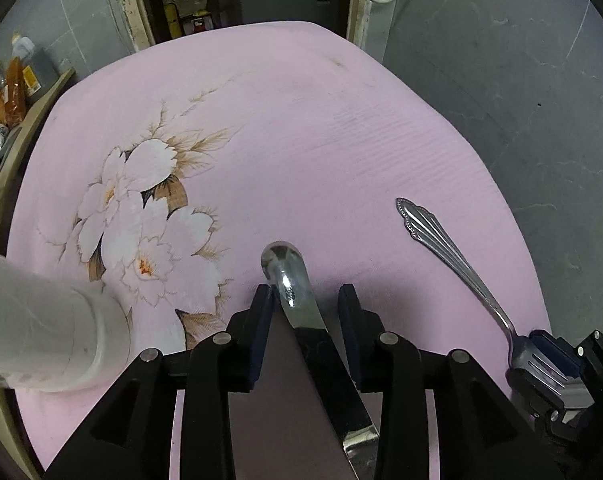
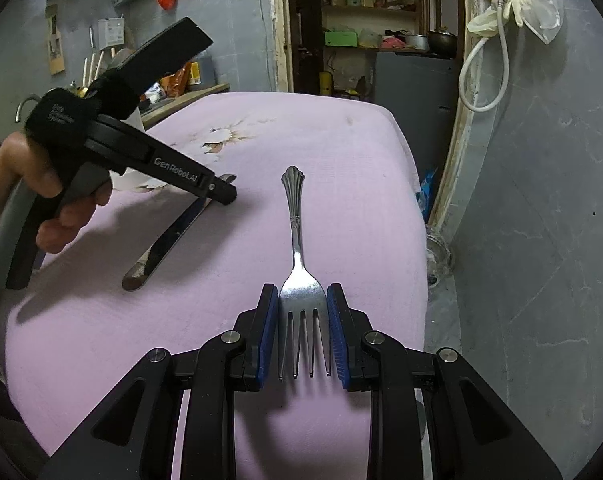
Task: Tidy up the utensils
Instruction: 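Grasp the silver fork with the right tool while the left tool grasps a knife, then lift the knife with the left tool while the right tool lifts the fork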
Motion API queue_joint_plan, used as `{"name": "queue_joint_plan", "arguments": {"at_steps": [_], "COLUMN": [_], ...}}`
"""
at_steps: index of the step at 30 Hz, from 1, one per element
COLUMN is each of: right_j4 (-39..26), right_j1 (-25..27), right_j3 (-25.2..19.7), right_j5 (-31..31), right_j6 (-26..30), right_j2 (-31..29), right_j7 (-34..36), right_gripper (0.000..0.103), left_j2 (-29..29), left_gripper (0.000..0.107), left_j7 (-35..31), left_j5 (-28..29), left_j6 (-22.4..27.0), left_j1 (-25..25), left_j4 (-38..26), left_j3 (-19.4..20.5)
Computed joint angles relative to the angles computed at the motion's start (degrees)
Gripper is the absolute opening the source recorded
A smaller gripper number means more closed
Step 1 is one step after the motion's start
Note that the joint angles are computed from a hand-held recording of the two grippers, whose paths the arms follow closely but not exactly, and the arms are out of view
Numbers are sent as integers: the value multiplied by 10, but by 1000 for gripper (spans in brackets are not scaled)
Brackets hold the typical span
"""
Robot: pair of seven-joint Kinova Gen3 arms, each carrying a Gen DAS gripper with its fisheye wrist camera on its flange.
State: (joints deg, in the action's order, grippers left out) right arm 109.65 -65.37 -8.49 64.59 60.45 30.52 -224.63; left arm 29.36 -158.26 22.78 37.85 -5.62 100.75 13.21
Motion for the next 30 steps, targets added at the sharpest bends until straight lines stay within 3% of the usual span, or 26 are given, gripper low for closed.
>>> {"name": "queue_joint_plan", "arguments": {"at_steps": [2, 11, 16, 18, 24, 30], "right_j4": [-2, 8, -5, -9, -49, -89], "right_j1": [0, -8, -6, 9, 161, 311], "right_j3": [0, 25, 45, 50, -65, -205], "right_j5": [1, 5, -8, -13, -24, -47], "right_j6": [0, -45, -75, -97, -96, -82], "right_j2": [1, -11, -12, -20, -22, 7], "right_j7": [1, 9, 67, 103, 243, 383], "right_gripper": [23, 23, 24, 30, 34, 34], "left_j2": [2, -11, -17, -19, -44, -73], "left_gripper": [20, 13, 13, 14, 15, 22], "left_j7": [-3, -90, -167, -200, -232, -186], "left_j5": [9, 45, 80, 88, 70, -31], "left_j6": [-9, 26, 75, 99, 104, 91], "left_j1": [-3, -85, -148, -165, -141, -76], "left_j4": [3, 19, 25, 22, 29, 31], "left_j3": [5, 3, -11, -18, -51, -84]}}
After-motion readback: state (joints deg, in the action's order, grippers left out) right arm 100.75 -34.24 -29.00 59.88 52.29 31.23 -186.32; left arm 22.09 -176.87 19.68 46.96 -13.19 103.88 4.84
